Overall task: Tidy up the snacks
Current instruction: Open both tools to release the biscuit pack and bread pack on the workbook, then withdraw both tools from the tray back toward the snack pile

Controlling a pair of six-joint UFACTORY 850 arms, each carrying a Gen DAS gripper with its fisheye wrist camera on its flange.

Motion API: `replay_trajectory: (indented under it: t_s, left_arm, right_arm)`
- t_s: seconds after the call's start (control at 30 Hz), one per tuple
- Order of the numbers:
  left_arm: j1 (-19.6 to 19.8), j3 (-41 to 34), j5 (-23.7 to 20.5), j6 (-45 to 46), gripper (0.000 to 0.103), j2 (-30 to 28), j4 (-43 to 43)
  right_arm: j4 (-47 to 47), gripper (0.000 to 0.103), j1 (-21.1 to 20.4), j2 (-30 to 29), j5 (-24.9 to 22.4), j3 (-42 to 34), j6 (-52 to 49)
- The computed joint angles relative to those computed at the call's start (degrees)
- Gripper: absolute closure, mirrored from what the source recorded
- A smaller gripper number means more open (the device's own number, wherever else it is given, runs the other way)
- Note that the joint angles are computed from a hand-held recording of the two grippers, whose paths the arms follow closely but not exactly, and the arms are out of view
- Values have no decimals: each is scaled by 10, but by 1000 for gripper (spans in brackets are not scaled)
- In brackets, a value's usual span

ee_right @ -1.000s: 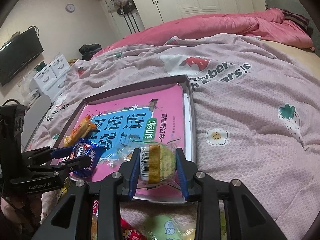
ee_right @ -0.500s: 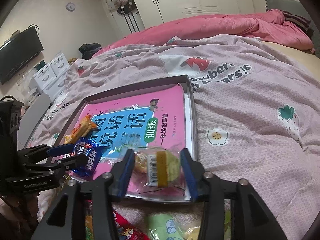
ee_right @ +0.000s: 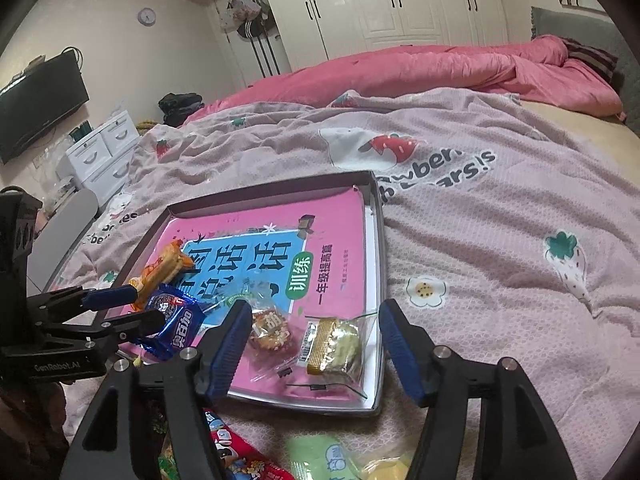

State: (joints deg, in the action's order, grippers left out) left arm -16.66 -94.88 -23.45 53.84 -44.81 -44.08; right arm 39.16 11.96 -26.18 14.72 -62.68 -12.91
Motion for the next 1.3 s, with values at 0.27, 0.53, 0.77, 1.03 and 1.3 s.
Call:
replay_trajectory:
  t_s: [0.27,0.53,0.77,1.03,1.3]
  left_arm:
    - [2,7,-3,25,28,12,-29]
    - [4,22,-6,62,28,31,-65]
    - [10,30,-8,77,25,44,-92]
    - [13,48,-10,119,24,64,-132]
    - [15,68,-6,145,24,84,-154]
  right_arm:
    - [48,31,9,11,32,8,-63]
    - [52,27,16,22,58,15,-81]
    - [44,26,21,36,85,27,-72]
    - [16,22,23,47,106,39,-50]
    - [10,15,28,51,106,42,-53]
